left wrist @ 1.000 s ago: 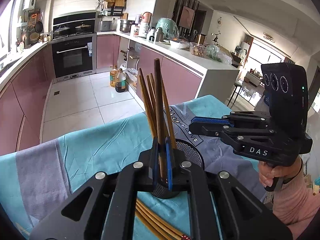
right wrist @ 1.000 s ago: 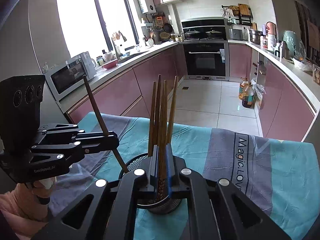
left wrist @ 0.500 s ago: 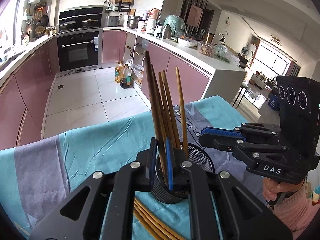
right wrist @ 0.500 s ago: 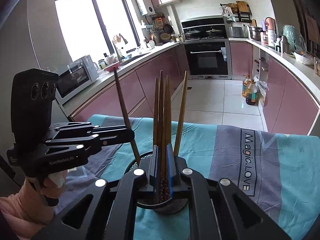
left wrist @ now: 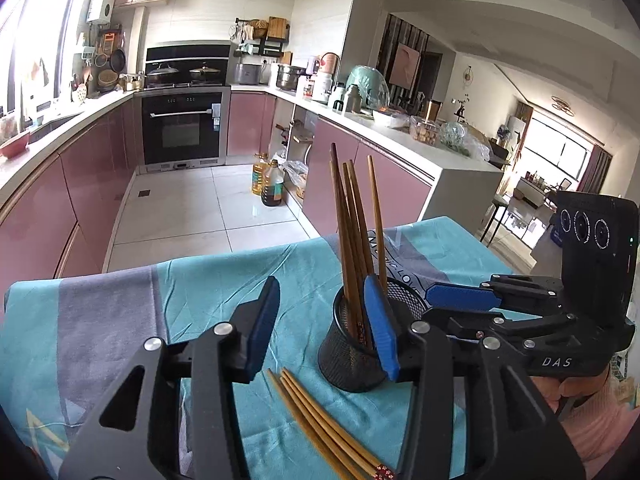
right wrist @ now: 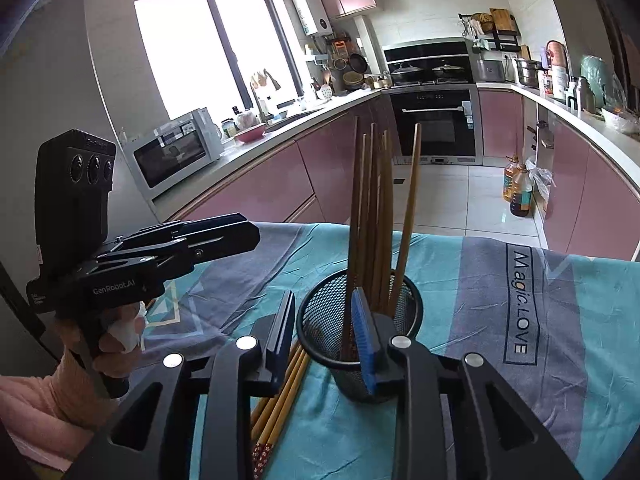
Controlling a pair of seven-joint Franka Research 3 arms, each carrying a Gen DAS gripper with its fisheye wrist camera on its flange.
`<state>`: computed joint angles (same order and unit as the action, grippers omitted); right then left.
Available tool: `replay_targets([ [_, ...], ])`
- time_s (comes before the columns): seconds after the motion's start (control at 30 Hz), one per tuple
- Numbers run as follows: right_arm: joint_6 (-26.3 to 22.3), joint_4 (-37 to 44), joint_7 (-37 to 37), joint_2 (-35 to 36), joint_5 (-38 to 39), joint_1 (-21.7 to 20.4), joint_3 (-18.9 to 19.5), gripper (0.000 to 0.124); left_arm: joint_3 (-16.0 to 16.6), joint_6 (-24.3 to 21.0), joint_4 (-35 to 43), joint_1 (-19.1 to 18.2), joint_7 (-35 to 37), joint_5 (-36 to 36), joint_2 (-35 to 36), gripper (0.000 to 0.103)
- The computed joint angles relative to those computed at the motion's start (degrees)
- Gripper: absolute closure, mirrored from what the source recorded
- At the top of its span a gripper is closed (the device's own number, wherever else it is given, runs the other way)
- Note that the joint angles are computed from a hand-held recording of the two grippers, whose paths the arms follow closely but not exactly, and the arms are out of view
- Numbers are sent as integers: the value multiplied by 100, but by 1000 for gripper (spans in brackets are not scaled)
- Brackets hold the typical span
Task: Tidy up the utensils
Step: 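Open both tools to release the chopsticks and return to the pile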
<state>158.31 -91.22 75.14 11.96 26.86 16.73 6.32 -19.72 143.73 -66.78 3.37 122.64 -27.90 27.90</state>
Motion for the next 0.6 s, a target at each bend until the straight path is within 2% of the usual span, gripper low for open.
replay_targets([
  [0.17,70,-497,-578,-337,429,10,161,86,-85,608,-1344,314,575,-657,-810,51],
  [0.27,71,-685,-386,-370,188,146,76,84,75,832,-2001,316,681,-908,-1194,41],
  [0.33,-58,-723,-270,-316,77,194,56,84,230,932,-2333,240,643,-889,-1358,39],
  [0.43,-268,-705,-57,-189,-23,235,38,84,383,691,-2674,198,635,-928,-1501,37],
  [0.53,-425,-678,269,-53,-302,316,1,84,565,657,-2954,42,419,-545,-1540,37],
  [0.6,-491,-665,457,17,-447,359,-18,84,609,302,-2915,51,297,-519,-1456,38],
])
